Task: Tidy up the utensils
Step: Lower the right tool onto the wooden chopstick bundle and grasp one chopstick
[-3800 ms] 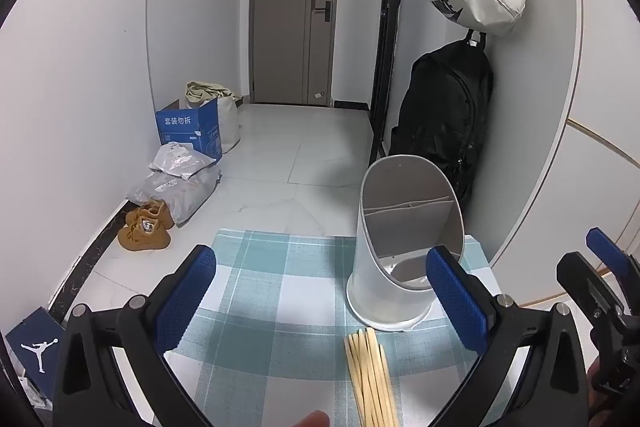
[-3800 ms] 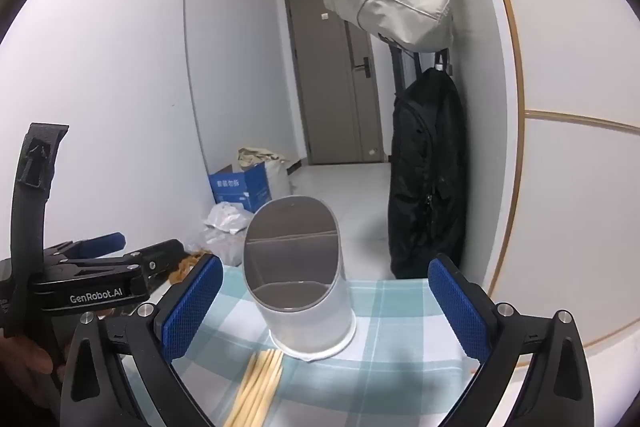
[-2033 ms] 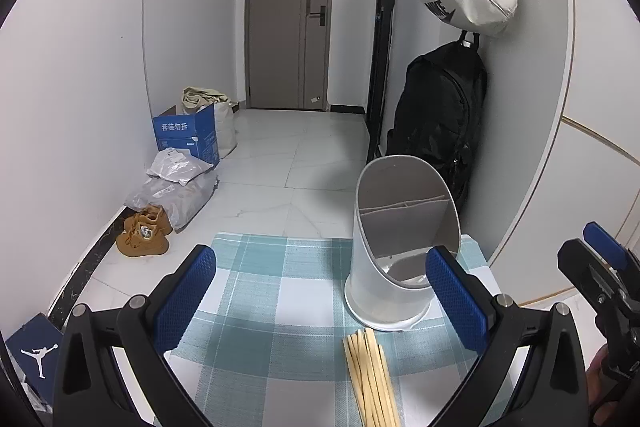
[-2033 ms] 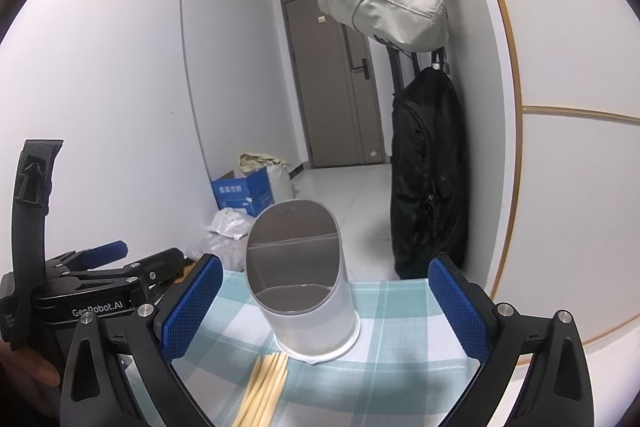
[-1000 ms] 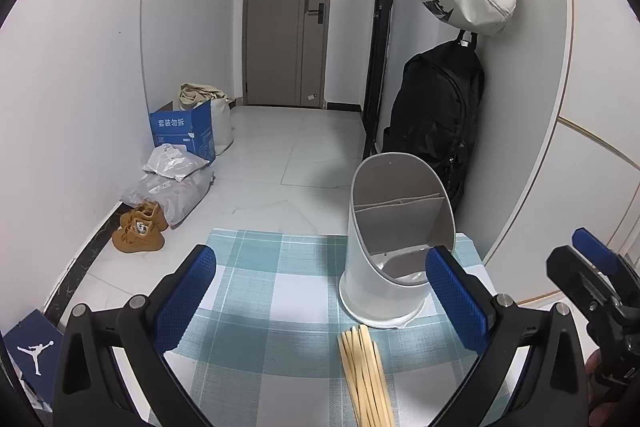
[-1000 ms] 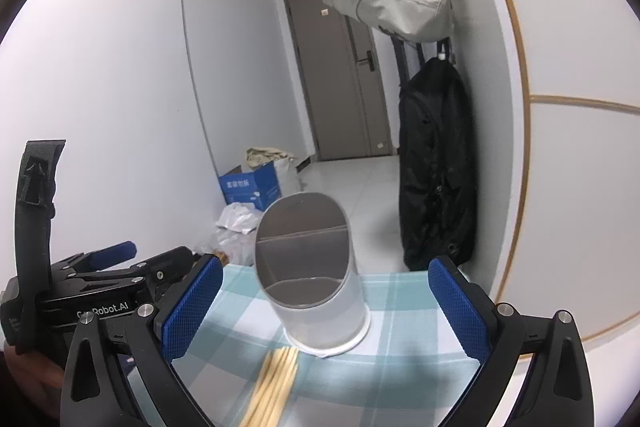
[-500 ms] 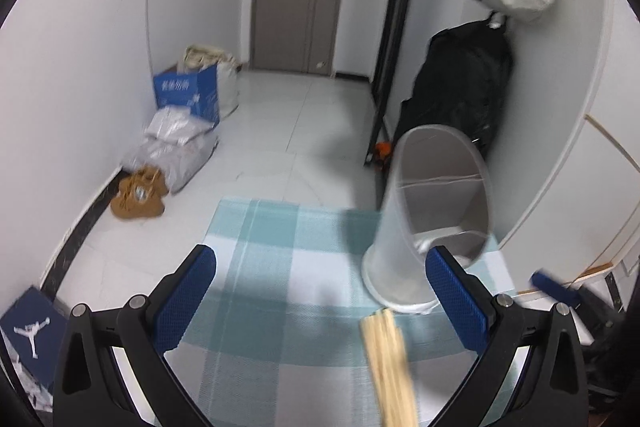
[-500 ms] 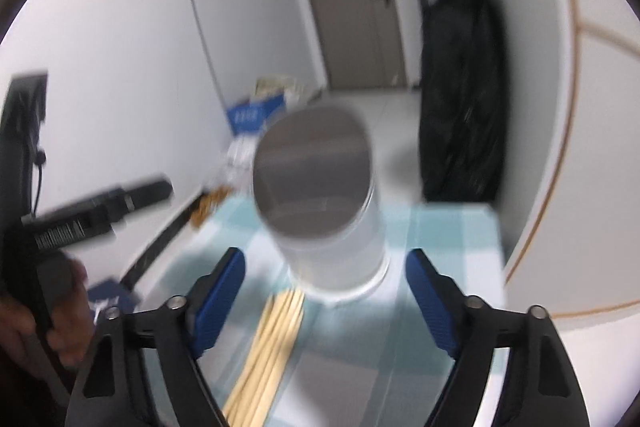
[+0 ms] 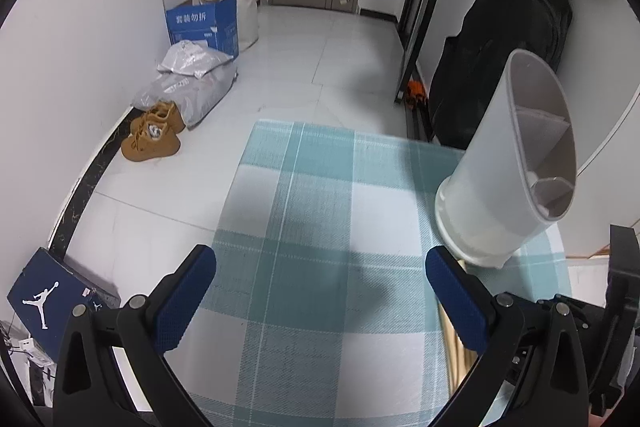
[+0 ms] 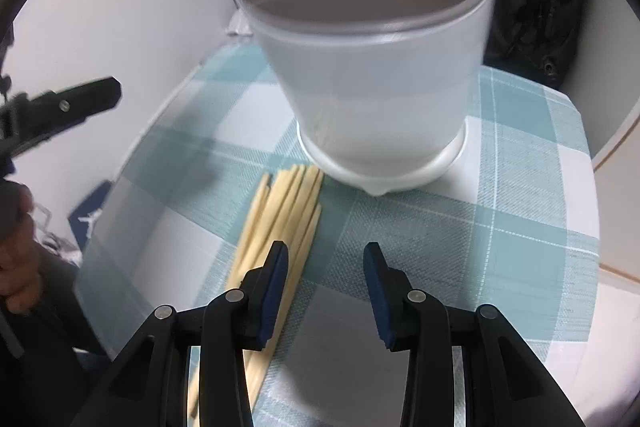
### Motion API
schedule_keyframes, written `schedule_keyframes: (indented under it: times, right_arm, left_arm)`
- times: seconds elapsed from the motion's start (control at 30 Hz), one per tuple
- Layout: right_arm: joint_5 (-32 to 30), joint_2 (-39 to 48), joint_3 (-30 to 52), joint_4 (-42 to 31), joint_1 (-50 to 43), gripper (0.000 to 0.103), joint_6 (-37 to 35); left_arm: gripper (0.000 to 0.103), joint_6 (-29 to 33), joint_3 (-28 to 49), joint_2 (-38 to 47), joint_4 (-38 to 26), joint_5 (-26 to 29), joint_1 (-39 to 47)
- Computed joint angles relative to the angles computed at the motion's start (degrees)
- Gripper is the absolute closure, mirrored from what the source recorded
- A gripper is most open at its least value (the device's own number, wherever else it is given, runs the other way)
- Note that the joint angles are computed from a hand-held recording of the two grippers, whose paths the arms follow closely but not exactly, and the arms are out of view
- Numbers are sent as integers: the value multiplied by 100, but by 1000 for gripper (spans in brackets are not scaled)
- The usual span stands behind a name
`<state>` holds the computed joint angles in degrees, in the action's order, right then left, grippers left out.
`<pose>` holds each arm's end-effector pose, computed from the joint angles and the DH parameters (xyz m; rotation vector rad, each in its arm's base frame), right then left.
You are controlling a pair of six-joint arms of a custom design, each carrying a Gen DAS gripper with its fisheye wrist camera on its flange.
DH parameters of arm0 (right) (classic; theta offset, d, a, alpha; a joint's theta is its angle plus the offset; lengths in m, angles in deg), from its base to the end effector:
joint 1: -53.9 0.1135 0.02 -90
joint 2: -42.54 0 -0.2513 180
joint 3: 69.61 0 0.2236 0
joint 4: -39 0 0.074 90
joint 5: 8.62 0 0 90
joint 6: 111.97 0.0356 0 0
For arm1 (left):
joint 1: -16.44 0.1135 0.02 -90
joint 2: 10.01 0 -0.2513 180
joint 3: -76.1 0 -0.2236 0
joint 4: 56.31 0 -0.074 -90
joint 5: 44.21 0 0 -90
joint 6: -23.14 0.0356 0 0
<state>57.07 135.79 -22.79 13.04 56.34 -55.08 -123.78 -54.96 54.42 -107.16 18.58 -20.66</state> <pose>0.2197 0.0240 0.1009 -0.9105 2.5450 0.4505 0.1449 -0.0892 0.1837 -0.5595 2.4602 0.0298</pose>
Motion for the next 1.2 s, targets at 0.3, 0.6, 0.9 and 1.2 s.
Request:
schedule_keyframes:
  times: [0.3,0.6,0.9,1.2]
  right_arm:
    - [1211,-888,-483,106,713,74,232]
    - [1854,-423,-187,282,1325,91,869]
    - [1494,-667,-176,131,1263,90,1189]
    - [1540,-153,-1,221,1535,90,1387]
  left_arm:
    - [1,261,-249,-338,-28,411,546]
    - [1,299,-360,-623,-92,669,924]
    - [1,392,-538,-966,-58,918,1298]
    - [1,437,-528,-1207,-182,922,1289]
